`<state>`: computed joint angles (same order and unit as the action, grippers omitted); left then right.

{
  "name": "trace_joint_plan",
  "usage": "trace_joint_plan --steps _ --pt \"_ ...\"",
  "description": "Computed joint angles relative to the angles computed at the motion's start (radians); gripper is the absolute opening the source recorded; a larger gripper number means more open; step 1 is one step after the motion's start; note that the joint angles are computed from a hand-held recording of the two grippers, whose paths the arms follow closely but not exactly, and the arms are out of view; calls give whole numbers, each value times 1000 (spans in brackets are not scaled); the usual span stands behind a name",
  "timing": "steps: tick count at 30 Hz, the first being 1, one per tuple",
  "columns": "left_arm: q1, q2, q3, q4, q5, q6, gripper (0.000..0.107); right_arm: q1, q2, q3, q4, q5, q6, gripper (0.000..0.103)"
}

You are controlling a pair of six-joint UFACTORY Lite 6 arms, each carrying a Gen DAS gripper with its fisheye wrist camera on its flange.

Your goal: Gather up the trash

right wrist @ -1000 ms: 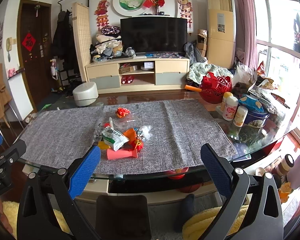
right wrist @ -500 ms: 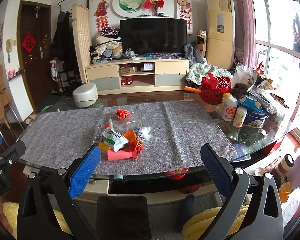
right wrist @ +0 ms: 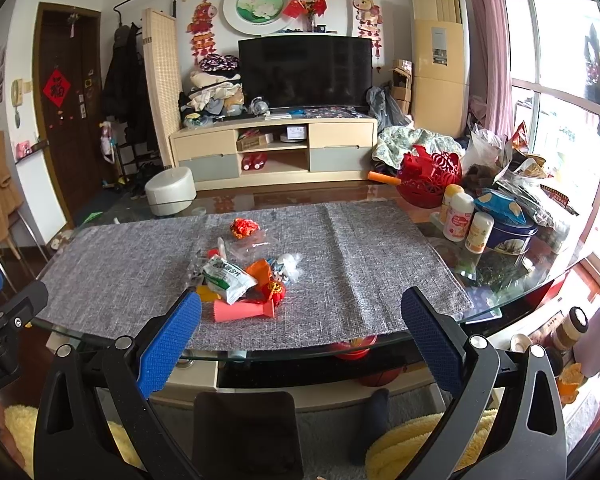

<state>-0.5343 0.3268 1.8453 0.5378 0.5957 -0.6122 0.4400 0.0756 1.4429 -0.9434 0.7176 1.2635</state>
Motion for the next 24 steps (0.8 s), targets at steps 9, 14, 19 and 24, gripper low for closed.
trace_joint_plan --steps 9,14,19,24 --pt "19 101 104 -71 32 68 95 -53 55 23 93 -66 -79 100" --pt "43 169 147 -111 25 104 95 -99 116 48 191 -127 -168 100" --pt "65 286 259 -164 50 161 95 -135 195 98 271 -148 -235 100" --pt "78 406 373 -189 82 201 95 -181 303 172 371 -166 -326 100"
